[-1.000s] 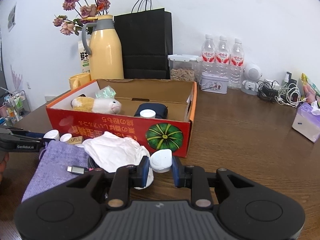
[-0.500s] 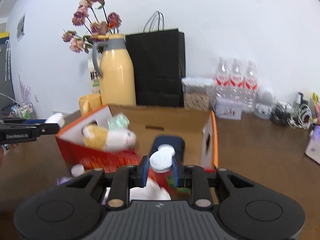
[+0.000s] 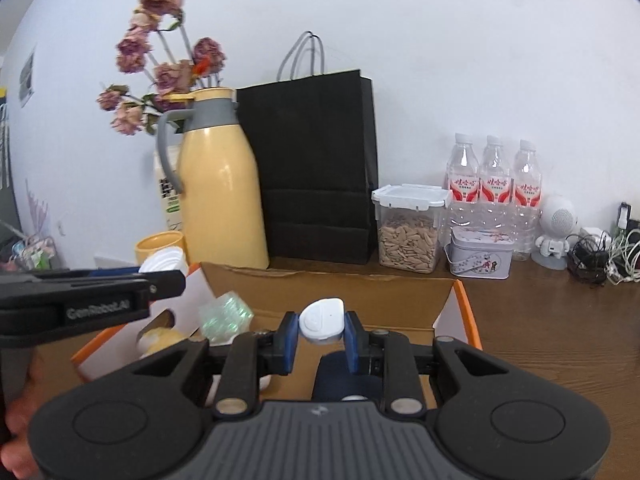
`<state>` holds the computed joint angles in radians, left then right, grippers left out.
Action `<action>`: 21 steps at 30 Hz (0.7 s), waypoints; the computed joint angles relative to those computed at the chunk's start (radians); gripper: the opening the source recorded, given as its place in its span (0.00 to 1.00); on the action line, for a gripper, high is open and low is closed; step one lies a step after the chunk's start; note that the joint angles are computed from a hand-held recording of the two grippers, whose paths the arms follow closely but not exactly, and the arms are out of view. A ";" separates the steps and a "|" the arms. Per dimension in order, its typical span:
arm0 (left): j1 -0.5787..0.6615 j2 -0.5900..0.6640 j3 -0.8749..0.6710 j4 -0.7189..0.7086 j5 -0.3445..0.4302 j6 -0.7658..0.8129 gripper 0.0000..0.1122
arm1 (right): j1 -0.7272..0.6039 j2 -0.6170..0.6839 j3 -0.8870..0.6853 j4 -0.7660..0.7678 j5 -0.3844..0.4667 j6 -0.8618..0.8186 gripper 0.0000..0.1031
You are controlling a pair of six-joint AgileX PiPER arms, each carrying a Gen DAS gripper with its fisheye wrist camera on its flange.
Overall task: Organize objects
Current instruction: 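Carry both caps over the box and open both tools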
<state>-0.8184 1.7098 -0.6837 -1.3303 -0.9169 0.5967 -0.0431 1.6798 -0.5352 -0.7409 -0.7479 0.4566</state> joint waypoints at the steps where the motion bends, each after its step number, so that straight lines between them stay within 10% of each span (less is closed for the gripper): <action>1: 0.014 0.027 -0.018 0.003 0.000 -0.015 0.35 | 0.007 0.028 -0.010 0.030 -0.013 -0.016 0.22; 11: 0.045 0.091 -0.024 0.041 0.037 -0.049 0.41 | -0.021 0.109 -0.060 -0.048 0.002 0.051 0.28; 15: 0.019 0.085 0.000 0.045 -0.020 -0.077 0.77 | -0.031 0.105 -0.055 -0.052 0.005 0.065 0.79; 21: -0.026 0.060 0.027 0.024 -0.094 -0.096 0.92 | -0.043 0.086 -0.040 -0.059 0.007 0.080 1.00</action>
<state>-0.8446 1.7701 -0.6570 -1.3063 -1.0107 0.5003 -0.0861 1.7654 -0.5750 -0.8000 -0.7412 0.5367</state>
